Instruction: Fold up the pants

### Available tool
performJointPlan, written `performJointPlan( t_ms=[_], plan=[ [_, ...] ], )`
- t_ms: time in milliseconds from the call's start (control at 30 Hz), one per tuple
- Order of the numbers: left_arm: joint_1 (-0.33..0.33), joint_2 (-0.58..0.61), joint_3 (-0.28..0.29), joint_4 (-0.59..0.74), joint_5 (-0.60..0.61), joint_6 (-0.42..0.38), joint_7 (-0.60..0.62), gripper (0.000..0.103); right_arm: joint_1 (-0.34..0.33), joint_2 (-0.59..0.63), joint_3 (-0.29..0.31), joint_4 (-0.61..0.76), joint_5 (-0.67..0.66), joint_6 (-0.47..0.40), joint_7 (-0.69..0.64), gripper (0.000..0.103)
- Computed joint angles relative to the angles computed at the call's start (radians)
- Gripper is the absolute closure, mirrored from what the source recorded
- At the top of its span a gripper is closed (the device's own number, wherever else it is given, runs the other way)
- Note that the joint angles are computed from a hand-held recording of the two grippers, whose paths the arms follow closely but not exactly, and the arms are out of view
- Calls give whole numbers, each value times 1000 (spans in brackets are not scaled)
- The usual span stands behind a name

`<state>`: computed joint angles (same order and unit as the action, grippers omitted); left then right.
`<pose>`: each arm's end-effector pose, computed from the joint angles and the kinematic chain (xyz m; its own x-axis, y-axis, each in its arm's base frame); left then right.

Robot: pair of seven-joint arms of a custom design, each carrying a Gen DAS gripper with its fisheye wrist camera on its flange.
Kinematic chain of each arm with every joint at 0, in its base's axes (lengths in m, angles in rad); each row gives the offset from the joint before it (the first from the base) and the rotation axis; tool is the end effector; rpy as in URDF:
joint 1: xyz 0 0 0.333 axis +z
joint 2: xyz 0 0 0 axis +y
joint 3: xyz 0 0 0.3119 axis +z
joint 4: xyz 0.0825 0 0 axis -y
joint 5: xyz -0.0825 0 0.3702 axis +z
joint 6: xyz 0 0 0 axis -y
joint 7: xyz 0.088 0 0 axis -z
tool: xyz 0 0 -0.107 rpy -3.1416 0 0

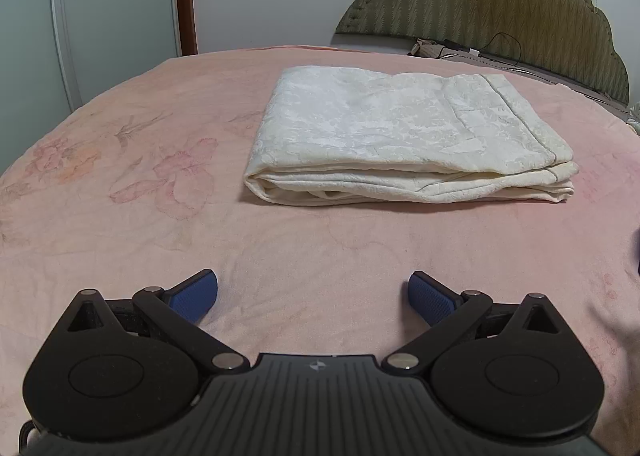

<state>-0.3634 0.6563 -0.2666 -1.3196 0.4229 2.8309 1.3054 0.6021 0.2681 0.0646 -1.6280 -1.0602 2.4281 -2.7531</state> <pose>0.6400 -0.4154 0.4666 -0.5360 -0.8438 -0.0258 -0.5215 0.3549 -0.7760 0.5313 0.4081 0.5262 -0.3633 -0.8151 -0.4512 -0.4231 0.5758 -0.6996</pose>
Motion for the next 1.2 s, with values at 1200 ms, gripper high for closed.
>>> performJointPlan(
  t_ms=[1200],
  plan=[
    [-1, 1, 3, 1, 1, 2, 1, 0, 86, 182, -43, 177, 70, -333, -317, 0]
  ],
)
